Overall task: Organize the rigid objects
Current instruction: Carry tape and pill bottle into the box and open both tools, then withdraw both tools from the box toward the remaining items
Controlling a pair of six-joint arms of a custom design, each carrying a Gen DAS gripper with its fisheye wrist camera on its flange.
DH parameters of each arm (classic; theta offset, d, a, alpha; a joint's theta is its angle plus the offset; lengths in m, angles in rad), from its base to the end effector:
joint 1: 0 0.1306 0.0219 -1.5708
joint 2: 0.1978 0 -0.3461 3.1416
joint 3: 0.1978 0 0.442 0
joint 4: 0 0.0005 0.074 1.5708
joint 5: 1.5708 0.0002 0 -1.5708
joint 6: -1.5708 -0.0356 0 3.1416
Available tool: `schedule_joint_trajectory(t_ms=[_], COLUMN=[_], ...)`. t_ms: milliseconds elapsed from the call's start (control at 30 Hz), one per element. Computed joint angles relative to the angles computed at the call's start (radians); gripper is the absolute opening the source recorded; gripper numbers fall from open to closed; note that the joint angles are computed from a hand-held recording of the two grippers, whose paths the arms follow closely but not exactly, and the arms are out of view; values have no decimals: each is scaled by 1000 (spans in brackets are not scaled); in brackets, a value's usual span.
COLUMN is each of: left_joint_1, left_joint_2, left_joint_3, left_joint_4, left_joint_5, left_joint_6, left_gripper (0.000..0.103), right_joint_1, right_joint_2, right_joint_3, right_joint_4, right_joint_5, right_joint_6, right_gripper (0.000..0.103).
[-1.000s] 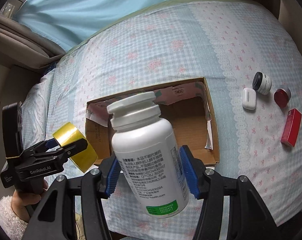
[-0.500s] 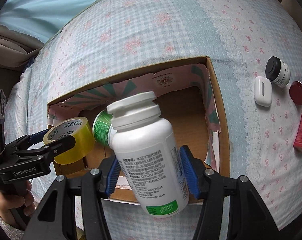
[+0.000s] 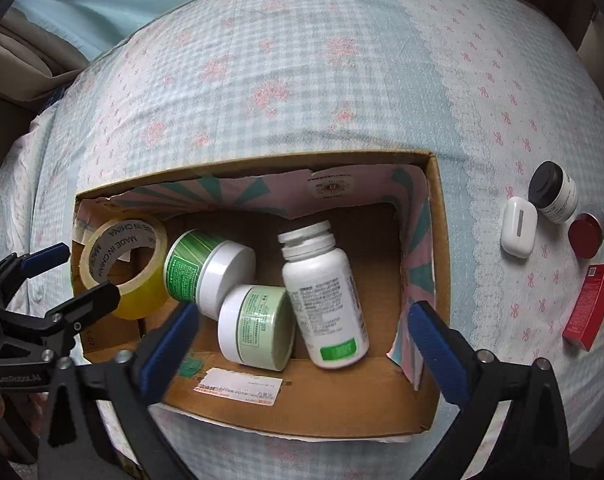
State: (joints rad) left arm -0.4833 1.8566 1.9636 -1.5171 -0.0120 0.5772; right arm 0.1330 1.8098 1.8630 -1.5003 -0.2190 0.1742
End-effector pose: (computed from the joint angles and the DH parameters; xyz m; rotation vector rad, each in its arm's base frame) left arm 0.5663 -0.2973 0.3760 -0.1420 2.9917 -0.1065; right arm 0.6164 0.0898 0.3598 -0.4786 2.9581 0.3255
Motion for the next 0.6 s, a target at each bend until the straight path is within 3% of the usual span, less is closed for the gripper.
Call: schedule_joint_trajectory(t_ms=[400,600], left_joint_1=[-23,-39], left_joint_2=[-100,-155], left_joint_3=[-113,-133], left_joint_4=[26,25], left_joint_5=[-20,-71], left_joint_6=[65,96], left_gripper=[103,103], right_joint_1=[-15,-13], right_joint_2=[-68,-116], right_joint_3=[-79,-101], right_joint_4=[-15,-2], right_joint_5=[1,1], right_joint_6=[-43,-39], right_gripper=[103,103])
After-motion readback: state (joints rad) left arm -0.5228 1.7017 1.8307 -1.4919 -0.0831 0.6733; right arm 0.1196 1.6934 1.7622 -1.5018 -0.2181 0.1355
